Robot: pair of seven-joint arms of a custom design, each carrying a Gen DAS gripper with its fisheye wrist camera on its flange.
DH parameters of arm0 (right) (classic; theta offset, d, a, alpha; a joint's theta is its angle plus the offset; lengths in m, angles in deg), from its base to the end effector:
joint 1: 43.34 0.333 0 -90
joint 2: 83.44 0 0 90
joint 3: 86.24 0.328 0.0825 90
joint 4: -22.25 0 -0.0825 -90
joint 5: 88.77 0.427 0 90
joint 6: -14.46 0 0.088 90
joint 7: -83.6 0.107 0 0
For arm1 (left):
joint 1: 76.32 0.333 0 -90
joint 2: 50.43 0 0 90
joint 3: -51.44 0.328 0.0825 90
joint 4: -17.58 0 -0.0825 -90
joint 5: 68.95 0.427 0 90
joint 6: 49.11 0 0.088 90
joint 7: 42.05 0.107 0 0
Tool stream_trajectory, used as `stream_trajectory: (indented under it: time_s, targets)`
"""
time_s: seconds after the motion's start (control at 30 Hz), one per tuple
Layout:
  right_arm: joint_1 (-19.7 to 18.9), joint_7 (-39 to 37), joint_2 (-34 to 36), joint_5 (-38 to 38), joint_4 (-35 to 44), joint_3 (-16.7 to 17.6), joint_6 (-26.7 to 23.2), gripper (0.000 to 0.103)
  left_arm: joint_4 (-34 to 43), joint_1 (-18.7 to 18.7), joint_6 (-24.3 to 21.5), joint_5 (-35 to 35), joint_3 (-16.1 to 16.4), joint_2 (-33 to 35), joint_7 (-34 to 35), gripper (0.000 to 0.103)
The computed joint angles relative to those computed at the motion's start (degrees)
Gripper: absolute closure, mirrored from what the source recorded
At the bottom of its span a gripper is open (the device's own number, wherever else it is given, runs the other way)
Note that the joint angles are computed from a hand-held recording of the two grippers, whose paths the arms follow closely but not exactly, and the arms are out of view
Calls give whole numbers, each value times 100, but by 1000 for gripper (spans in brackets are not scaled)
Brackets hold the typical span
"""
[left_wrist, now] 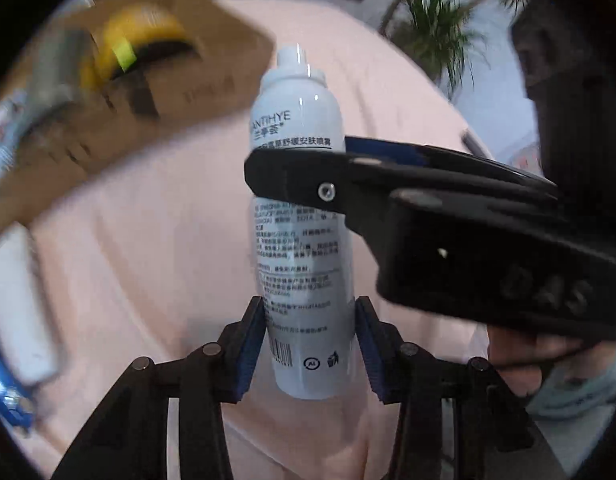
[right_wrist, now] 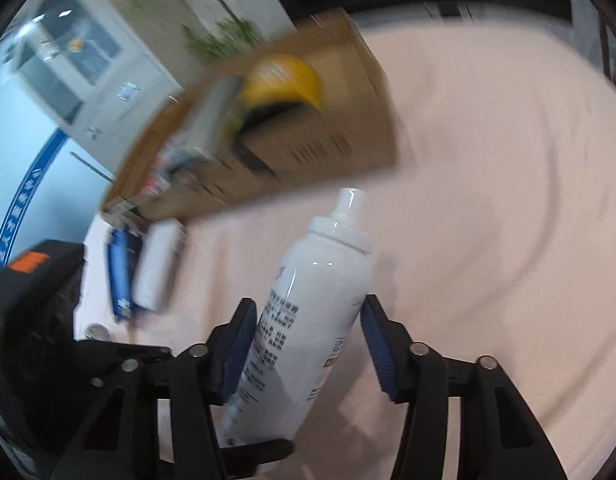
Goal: Organize rigid objects
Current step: 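Grasp the white spray bottle lying on the table with the left tool, then stand the white spray bottle upright in the box beside the canister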
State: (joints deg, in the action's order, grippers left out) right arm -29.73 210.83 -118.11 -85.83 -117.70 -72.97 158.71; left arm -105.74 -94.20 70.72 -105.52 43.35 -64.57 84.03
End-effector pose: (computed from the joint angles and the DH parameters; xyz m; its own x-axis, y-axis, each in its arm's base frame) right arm 0.3993 0.2181 0.5811 -0.1021 -0.9455 -0.3091 -0.7984 0.2632 -0.5415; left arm 0.4710 -0.2668 0.5267 -0.7243 -0.5800 0.3728 -0.6895 0.6067 -0.3957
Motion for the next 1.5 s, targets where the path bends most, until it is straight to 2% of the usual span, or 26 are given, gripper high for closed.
stream_trajectory:
  time_s: [0.1, 0.2, 0.4, 0.57, 0.77, 0.93, 1.1, 1.27, 1.37, 1.4, 1.43, 1.5]
  targets:
    - [-385, 129, 192, -781, 556, 423, 159, 58, 89, -16, 503, -120, -20, -122, -43, 59]
    - [-493, 89, 317, -1174, 926, 473, 224, 60, 340, -41, 706, -91, -6, -12, -135, 60]
    - [-380, -389, 736, -1132, 1388, 91, 384, 60, 1115, 34, 749, 117, -78, 583, -389, 59]
    - [-308, -916, 1542, -888, 2016, -251, 557, 60, 1974, 199, 809, 378, -278, 1350, -687, 59]
    - [-80, -2423, 2589, 239, 3063, -989, 327, 60, 2944, 413, 854, 793, -556, 2243, -1127, 59]
    - [-222, -3319, 3392, 1078, 3884, -1235, -136, 59, 3555, 555, 549, 912, -777, 2823, -1597, 59]
    - [-461, -3968, 3784, 1922, 4123, -1320, -543, 59, 3564, 603, 311, 981, -906, 2945, -1920, 57]
    - [-582, -4107, 3874, 2363, 3925, -1316, -515, 58, 3335, 615, 396, 1044, -932, 2760, -2060, 58]
    - [-515, -3693, 3923, 1738, 3843, -1319, -406, 55, 2956, 715, 478, 810, -899, 2406, -1871, 58]
    - [-511, -3688, 3942, 1767, 3828, -1301, -423, 47, 2618, 756, 686, 698, -861, 2096, -1718, 58]
    - [-512, -3703, 3922, 1873, 3774, -1280, -411, 34, 2392, 762, 817, 664, -799, 1879, -1635, 58]
    - [-452, -3564, 3755, 1721, 3550, -1252, -202, 22, 1823, 792, 1128, 608, -601, 1278, -1446, 58]
